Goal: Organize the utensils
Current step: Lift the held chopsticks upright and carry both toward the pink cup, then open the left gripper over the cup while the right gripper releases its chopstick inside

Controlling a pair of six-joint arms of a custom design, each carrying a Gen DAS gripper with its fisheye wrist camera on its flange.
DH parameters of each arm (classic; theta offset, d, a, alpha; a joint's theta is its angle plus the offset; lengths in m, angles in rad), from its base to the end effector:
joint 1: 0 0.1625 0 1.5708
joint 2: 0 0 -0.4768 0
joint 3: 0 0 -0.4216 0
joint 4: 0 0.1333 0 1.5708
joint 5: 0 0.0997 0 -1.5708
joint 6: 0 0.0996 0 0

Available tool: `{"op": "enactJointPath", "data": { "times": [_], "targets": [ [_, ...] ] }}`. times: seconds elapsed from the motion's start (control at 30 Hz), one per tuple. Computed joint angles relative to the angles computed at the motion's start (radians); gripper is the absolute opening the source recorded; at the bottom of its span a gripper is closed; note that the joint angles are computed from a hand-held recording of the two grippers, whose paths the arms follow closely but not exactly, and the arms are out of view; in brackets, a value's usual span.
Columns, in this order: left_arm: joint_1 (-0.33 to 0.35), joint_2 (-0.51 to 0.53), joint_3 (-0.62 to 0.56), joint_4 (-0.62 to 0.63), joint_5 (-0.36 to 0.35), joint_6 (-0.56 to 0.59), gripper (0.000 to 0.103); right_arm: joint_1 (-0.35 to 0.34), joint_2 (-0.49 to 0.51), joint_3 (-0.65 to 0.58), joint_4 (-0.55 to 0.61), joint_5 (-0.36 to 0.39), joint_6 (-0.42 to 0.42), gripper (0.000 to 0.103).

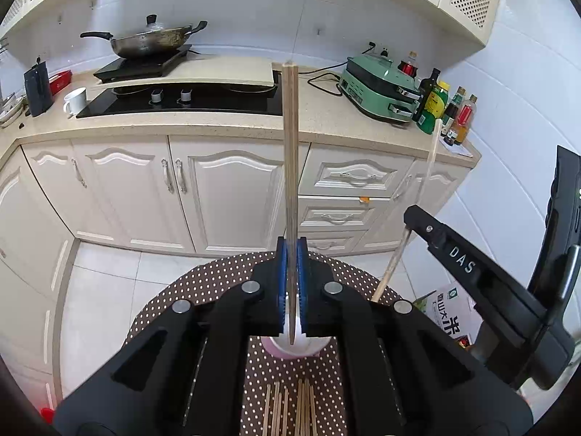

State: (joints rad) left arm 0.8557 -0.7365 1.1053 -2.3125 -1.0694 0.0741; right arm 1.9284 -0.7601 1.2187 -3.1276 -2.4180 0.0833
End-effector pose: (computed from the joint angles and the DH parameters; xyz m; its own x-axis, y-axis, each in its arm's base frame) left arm -0.4344 -0.7765 0.2858 -0.7296 0.4936 -0.4734 0.6665 0.6684 -0.3302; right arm 0.3447 -0.7548 0.3631 -0.8641 0.4274 0.2659 -0.0877 0.3922 -0.9157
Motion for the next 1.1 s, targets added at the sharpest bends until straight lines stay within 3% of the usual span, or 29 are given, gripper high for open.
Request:
{"op": "enactJointPath", "data": {
  "times": [0.27,0.5,0.77,1.1],
  "targets": [
    [0.028,0.044,-0.026,0.055,0.012,-0.028,0.006,-0.037,0.039,0.005,-0.096,0.058,-0.077,0.005],
    [0.052,0.064,-0.037,0.125,0.017,-0.071,0.006,-0.066,0.03,0.052,-0.031,0.083,0.0,0.005],
    [0.062,0.075,-0.036,0.158,0.02,-0.076,0.006,-0.075,0.014,0.092,0.038,0.092,0.02,0.005],
    [0.061,0.073,0.002,0.103,0.059,-0.046,0.008,-0.077,0.001,0.128,0.133,0.111,0.054,0.008]
  ]
}}
